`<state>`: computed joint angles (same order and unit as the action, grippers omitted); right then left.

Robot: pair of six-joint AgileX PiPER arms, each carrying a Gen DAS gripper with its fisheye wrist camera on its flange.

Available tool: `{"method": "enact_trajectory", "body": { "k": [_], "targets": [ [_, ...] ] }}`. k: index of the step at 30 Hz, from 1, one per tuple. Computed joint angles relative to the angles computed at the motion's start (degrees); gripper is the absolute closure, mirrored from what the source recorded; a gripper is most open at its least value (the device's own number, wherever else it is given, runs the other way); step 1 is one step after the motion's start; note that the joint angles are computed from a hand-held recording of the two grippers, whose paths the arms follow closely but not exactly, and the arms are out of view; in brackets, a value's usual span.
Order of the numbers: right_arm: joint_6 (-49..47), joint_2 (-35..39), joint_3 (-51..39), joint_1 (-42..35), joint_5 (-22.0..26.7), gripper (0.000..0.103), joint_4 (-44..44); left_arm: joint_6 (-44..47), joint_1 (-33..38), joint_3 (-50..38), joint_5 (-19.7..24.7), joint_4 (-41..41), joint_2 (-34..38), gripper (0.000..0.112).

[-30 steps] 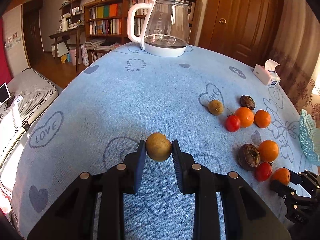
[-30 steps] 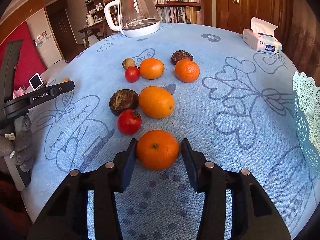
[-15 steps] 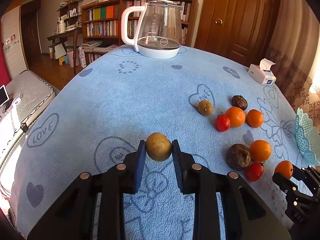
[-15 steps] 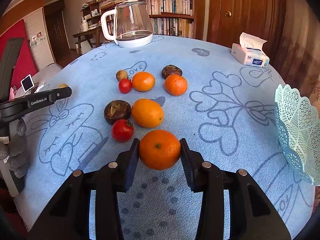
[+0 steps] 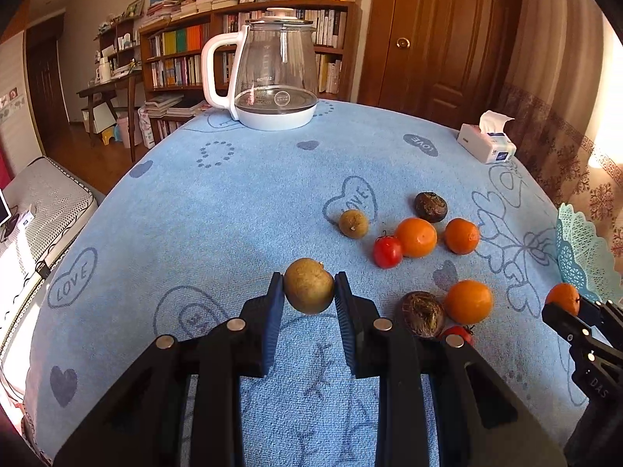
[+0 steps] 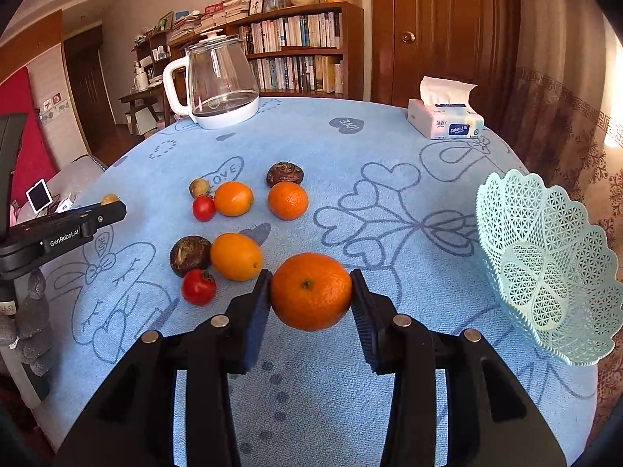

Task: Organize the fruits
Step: 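Carry the orange into the green basket and open the right tool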

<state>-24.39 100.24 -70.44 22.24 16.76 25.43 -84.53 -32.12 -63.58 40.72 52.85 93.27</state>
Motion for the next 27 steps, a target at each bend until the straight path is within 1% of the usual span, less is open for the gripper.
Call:
{"method": "enact_trajectory", "body": {
  "k": [3, 7, 14, 19, 23, 26, 27],
  "targets": [
    [-3.0, -0.4, -0.1, -3.7, 0.7, 0.062, 4.3, 1.2, -0.7, -1.7, 0.3, -0.5, 1.0, 0.085],
    [-4.0, -0.9, 0.1, -8.9, 1.1, 0.062, 7.5, 2.7, -1.7, -4.2, 0.8, -1.2, 2.7, 0.085],
    [-6.9, -1.9, 0.7, -16.7, -0.6, 0.061, 13.2, 6.5, -3.7, -9.7, 2.0, -2.9, 6.0, 0.086],
    [-4.1, 0.0, -0.5, -21.0, -0.5, 0.061, 12.2, 9.5, -5.1, -14.0, 3.0, -3.9, 8.4, 0.085],
    [-1.9, 1.5, -1.1, -22.7, -0.2, 0.061, 10.9, 12.3, -6.1, -17.6, 3.3, -5.0, 10.6, 0.085],
    [-2.5, 1.3, -0.5, -23.1, -1.6, 0.061, 12.1, 14.7, -7.0, -21.1, 3.9, -5.8, 12.6, 0.085],
    [-2.2, 1.1, 0.0, -23.0, -2.5, 0.059, 11.8, 15.6, -7.4, -22.4, 4.0, -6.1, 13.3, 0.085]
  ]
}}
